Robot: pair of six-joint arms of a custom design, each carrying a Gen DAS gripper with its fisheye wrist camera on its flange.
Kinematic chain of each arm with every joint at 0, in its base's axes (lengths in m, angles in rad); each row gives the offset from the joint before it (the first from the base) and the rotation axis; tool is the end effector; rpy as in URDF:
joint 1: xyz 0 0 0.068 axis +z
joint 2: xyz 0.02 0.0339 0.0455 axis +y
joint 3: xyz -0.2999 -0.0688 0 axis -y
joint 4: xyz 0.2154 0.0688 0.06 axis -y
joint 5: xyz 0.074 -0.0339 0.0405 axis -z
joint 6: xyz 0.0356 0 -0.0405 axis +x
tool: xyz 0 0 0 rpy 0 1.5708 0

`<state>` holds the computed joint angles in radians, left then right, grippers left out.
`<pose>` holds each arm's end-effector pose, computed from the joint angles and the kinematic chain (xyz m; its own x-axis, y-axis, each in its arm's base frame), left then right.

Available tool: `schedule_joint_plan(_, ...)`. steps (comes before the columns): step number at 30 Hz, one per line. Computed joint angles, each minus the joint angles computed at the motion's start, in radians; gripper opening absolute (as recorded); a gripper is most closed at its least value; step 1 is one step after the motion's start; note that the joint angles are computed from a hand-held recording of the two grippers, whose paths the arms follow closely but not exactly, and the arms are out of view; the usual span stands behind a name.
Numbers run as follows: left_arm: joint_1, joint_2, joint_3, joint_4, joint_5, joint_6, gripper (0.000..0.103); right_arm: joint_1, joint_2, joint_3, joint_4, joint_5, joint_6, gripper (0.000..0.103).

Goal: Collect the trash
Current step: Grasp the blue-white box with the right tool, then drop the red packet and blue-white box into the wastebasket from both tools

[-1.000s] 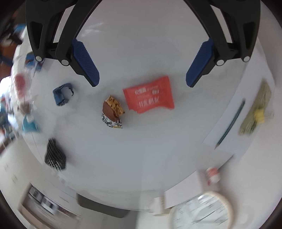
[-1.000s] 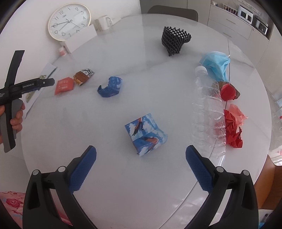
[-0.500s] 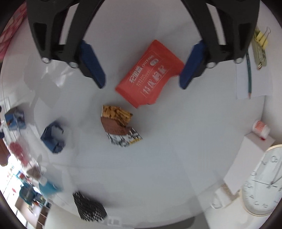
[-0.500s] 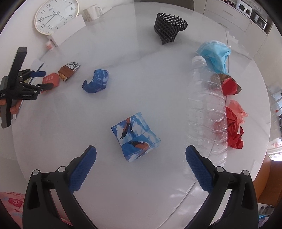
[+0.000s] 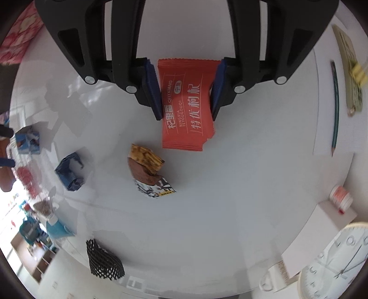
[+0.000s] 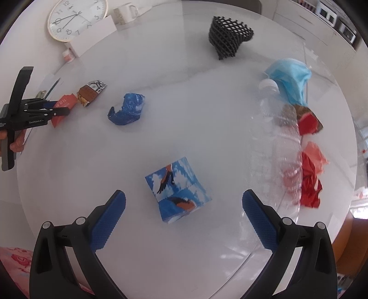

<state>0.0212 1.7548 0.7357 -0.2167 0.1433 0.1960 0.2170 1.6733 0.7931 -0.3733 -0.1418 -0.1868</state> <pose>0.2748 0.0007 0.1532 -0.9211 0.1733 -0.3487 0.2093 0.9755 -0.0683 0.2609 0.0627 0.1802 -0.8641 -0.3788 -0.3315 -0.4240 0.9026 0.0740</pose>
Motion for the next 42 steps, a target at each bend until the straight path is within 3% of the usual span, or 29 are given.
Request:
schedule_joint_plan(6, -0.063, -0.133, -0.056, -0.054, -0.008, -0.124, 0.04, 0.021, 0.101, 0.061, -0.024, -0.013, -0.145, 0.101)
schedule_joint_plan(10, -0.149, -0.219, -0.113, -0.05, -0.007, -0.275, 0.04, 0.042, 0.13, 0.051, 0.021, 0.013, -0.229, 0.1)
schedule_joint_plan(12, -0.178, -0.25, -0.132, -0.051, 0.006, -0.331, 0.04, 0.037, 0.148, 0.055, 0.02, 0.016, -0.247, 0.089)
schedule_joint_plan(16, -0.282, -0.312, -0.154, -0.07, -0.012, -0.43, 0.04, 0.016, 0.181, 0.076, -0.031, -0.009, -0.269, 0.055)
schedule_joint_plan(23, -0.43, -0.365, -0.124, -0.129, -0.077, -0.524, 0.04, -0.026, 0.083, 0.027, -0.039, -0.091, -0.238, 0.051)
schedule_joint_plan(31, -0.726, -0.404, -0.04, -0.181, -0.154, -0.722, 0.04, -0.217, -0.194, -0.064, -0.162, -0.262, -0.267, 0.051)
schedule_joint_plan(36, -0.957, -0.352, 0.065, -0.204, -0.232, -0.833, 0.04, -0.514, -0.308, -0.062, -0.375, -0.36, -0.49, 0.051)
schedule_joint_plan(42, -1.154, -0.192, 0.23, -0.204, -0.27, -0.943, 0.04, -0.941, -0.284, -0.005, -0.6, -0.387, -0.898, 0.051)
